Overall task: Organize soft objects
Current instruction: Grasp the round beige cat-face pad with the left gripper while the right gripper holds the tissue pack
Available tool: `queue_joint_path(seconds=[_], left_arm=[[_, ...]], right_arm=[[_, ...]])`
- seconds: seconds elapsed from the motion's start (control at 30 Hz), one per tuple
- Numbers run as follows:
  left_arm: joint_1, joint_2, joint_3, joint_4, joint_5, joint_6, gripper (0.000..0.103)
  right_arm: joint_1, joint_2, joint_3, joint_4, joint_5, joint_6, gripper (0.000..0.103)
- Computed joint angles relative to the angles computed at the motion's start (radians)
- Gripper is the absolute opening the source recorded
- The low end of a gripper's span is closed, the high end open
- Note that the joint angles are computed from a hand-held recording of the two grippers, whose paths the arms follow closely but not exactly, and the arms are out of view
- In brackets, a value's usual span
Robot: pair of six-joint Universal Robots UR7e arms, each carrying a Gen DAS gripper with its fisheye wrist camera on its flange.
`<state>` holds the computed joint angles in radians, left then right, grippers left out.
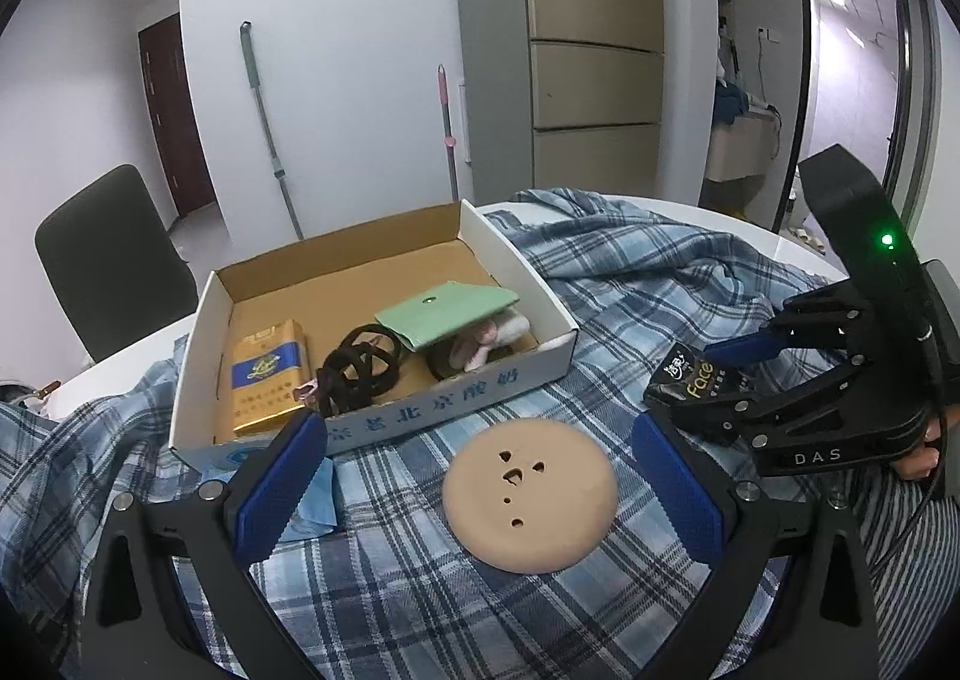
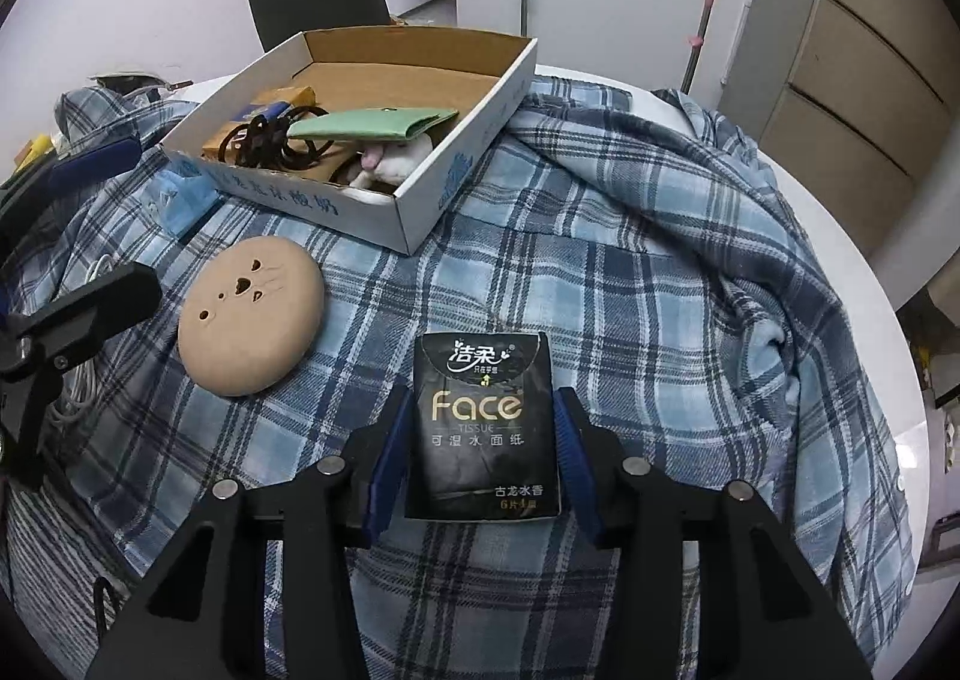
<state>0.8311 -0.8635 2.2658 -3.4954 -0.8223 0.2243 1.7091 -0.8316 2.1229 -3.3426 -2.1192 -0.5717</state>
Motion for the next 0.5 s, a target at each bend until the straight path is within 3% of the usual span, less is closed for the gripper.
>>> queue_joint_path(seconds=[0.33, 0.5], left_arm=[[0.048, -0.009, -0.082, 0.352, -0.073, -0.086, 0.103], [0.047, 0.007, -0.098, 0.409, -0.069, -0.088, 0.103]], right_arm=[[0.011, 0.024, 0.029, -0.159, -0.001, -0.058, 0.045], [0.006, 0.018, 0.033, -0.152, 0.015, -0.060, 0.045]])
